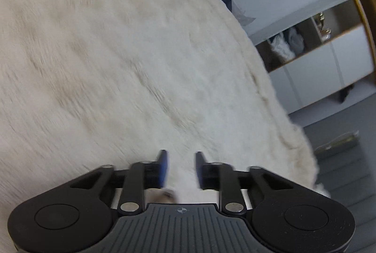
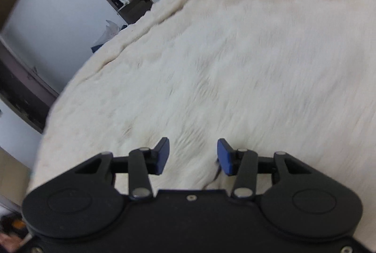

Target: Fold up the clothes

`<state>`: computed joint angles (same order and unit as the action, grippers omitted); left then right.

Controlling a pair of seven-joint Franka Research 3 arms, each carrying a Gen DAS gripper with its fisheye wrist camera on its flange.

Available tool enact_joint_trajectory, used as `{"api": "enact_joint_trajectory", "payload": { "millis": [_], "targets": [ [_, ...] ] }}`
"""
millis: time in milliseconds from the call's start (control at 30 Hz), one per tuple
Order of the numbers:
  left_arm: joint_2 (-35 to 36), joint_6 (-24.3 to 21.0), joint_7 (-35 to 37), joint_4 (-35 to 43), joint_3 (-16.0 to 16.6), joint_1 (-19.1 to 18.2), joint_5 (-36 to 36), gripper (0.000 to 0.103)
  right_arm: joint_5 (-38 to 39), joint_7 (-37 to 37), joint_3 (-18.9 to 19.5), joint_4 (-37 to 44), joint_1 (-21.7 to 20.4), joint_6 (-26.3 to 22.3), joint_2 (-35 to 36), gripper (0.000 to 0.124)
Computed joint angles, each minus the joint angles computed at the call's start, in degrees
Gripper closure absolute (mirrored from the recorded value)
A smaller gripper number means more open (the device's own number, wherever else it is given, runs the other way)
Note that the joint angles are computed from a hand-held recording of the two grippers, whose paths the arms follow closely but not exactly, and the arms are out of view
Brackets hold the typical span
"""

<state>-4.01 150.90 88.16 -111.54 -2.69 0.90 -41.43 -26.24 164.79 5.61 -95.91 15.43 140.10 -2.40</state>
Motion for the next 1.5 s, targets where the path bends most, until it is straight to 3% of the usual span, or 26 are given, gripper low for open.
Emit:
{"api": "enact_joint_trajectory", "payload": {
  "millis": [67, 133, 167, 267, 433, 533, 567, 633, 667, 700, 733, 833, 900, 1000, 1067, 1133, 1200, 1267, 1367, 1433, 1500],
  "targets": [
    [-2.8, 0.9, 10.7, -2.0, -0.4, -1.2, 2.0, 0.063, 1.0, -6.5, 0.2, -1.3, 0.5, 1.7, -1.9, 0.074],
    [-5.6, -0.1, 21.8, -3.8, -0.1, -3.7, 2.7, 0.059, 2.9, -17.0, 0.7, -3.3, 1.1, 3.9, -3.9, 0.066],
    [-7.2, -0.9, 30.4, -4.8, -0.1, -5.7, 3.7, 0.058, 3.7, -22.5, 1.1, -3.6, 1.5, 3.6, -4.3, 0.065],
    [-11.0, -0.7, 45.7, -9.1, -0.4, -10.6, 7.4, 0.058, 2.9, -37.9, 2.9, -1.5, 2.7, -1.9, -3.4, 0.064],
    [-12.1, -4.2, 58.2, -12.9, 0.0, -16.1, 10.3, 0.056, -0.9, -50.7, 4.3, -0.2, 5.4, -4.9, 0.0, 0.065],
    [-9.7, -0.5, 63.3, -14.1, -1.8, -16.8, 16.2, 0.052, -3.7, -58.7, 4.5, 3.5, 7.8, -8.8, 3.9, 0.065],
    [-7.5, 0.4, 64.7, -12.9, -2.0, -17.0, 17.4, 0.053, -5.3, -59.7, 4.3, 3.7, 8.7, -9.6, 4.4, 0.067],
    [-2.7, -1.0, 67.0, -8.3, -2.0, -16.7, 17.2, 0.071, -7.3, -62.8, 3.6, 6.7, 10.0, -10.8, 7.7, 0.085],
    [-0.7, -1.5, 66.3, -6.1, -2.6, -15.9, 17.6, 0.079, -7.1, -64.3, 3.0, 8.2, 10.6, -11.2, 9.1, 0.101],
    [0.9, -1.7, 64.2, -4.0, -3.4, -15.0, 18.4, 0.098, -4.0, -66.9, 2.5, 10.5, 10.7, -12.1, 10.9, 0.115],
    [2.8, -0.8, 60.5, -1.8, -4.0, -14.0, 19.3, 0.099, -0.3, -69.5, 2.0, 13.5, 10.6, -13.3, 12.9, 0.123],
    [6.1, 3.8, 44.8, 2.2, -5.0, -11.2, 24.3, 0.1, 5.1, -65.7, -0.6, 18.5, 10.9, -14.2, 15.7, 0.123],
    [4.5, 4.3, 39.0, 1.7, -5.4, -9.4, 25.7, 0.099, 4.5, -60.5, -2.4, 19.1, 11.8, -13.9, 15.7, 0.124],
    [0.9, 5.9, 44.4, -1.9, -5.3, -8.5, 19.5, 0.095, -3.1, -45.6, -4.9, 17.8, 13.7, -13.8, 14.2, 0.111],
    [-2.9, 2.0, 53.0, -4.0, -3.8, -9.3, 12.2, 0.08, -2.7, -41.2, -4.4, 13.7, 12.6, -10.2, 11.2, 0.112],
    [-7.4, 0.7, 54.1, -7.3, -2.6, -9.8, 12.0, 0.062, -5.6, -40.0, -3.1, 12.7, 13.1, -12.2, 9.6, 0.109],
    [-13.2, -1.5, 52.6, -11.4, -0.9, -9.9, 13.5, 0.059, -6.3, -40.6, -1.2, 11.2, 13.5, -14.2, 7.0, 0.082],
    [-20.3, -6.7, 46.6, -15.0, 1.6, -8.5, 14.5, 0.057, -5.6, -40.5, 0.7, 8.6, 13.7, -15.6, 3.6, 0.071],
    [-29.5, -13.6, 36.8, -19.7, 5.8, -6.0, 15.2, 0.054, -2.3, -33.4, 3.5, 2.6, 12.9, -17.5, -3.8, 0.07],
    [-35.1, -17.8, 34.1, -22.5, 9.4, -5.9, 15.0, 0.054, 0.4, -25.8, 5.3, -2.5, 11.9, -17.9, -10.0, 0.066],
    [-40.6, -21.7, 34.0, -25.7, 12.1, -6.3, 16.3, 0.054, 4.4, -16.9, 6.6, -9.4, 10.8, -15.2, -17.2, 0.063]
  ]
}}
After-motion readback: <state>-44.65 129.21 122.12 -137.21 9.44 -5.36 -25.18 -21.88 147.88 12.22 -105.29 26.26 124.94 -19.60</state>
